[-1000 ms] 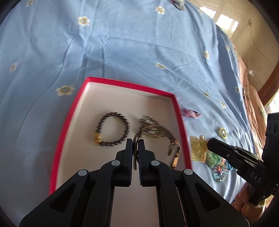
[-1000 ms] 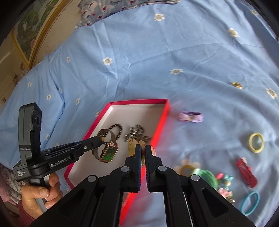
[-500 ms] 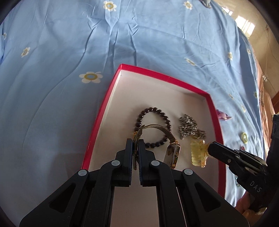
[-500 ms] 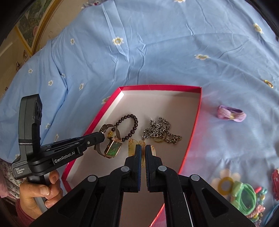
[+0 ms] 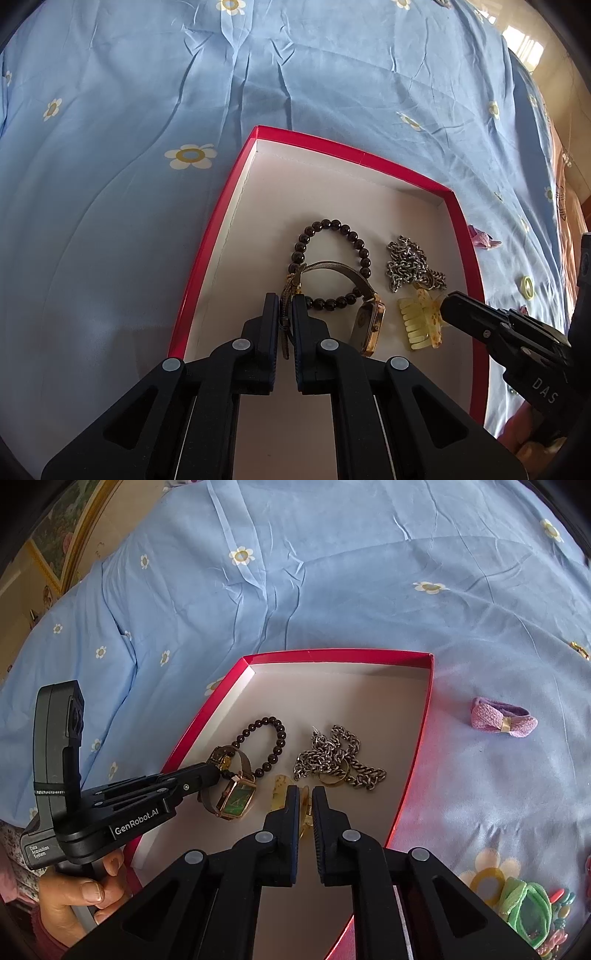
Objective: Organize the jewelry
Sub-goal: 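Carry the watch and yellow clip into the red box and release both, then grasp the green hair tie with the left tool while the right tool grasps the red hair clip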
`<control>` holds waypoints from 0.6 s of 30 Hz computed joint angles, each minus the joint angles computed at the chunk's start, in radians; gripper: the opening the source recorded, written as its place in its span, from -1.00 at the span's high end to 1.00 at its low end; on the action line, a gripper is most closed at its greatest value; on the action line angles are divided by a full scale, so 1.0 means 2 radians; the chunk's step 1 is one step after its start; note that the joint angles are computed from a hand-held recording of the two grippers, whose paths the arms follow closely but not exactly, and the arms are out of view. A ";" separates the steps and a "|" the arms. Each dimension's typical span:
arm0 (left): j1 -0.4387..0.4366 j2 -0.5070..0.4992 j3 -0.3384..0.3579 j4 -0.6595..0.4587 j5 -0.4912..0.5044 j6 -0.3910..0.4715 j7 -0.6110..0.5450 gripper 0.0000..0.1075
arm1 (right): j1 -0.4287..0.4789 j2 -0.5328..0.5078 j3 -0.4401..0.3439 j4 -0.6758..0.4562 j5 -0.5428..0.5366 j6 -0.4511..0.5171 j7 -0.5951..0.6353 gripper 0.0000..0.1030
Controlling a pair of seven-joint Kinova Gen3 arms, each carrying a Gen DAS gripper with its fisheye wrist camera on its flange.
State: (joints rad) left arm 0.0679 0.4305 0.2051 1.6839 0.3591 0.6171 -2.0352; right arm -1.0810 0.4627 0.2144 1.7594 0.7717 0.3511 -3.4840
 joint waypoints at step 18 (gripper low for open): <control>-0.035 -0.074 0.019 0.061 0.107 0.002 -0.093 0.56 | -0.083 -0.074 0.013 0.082 0.151 0.071 -0.207 0.27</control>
State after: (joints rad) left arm -0.0027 0.2827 0.2440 1.8062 0.5724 0.6206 -2.2207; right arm -1.2479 0.3153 0.2413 1.9228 1.0741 0.4934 -3.8977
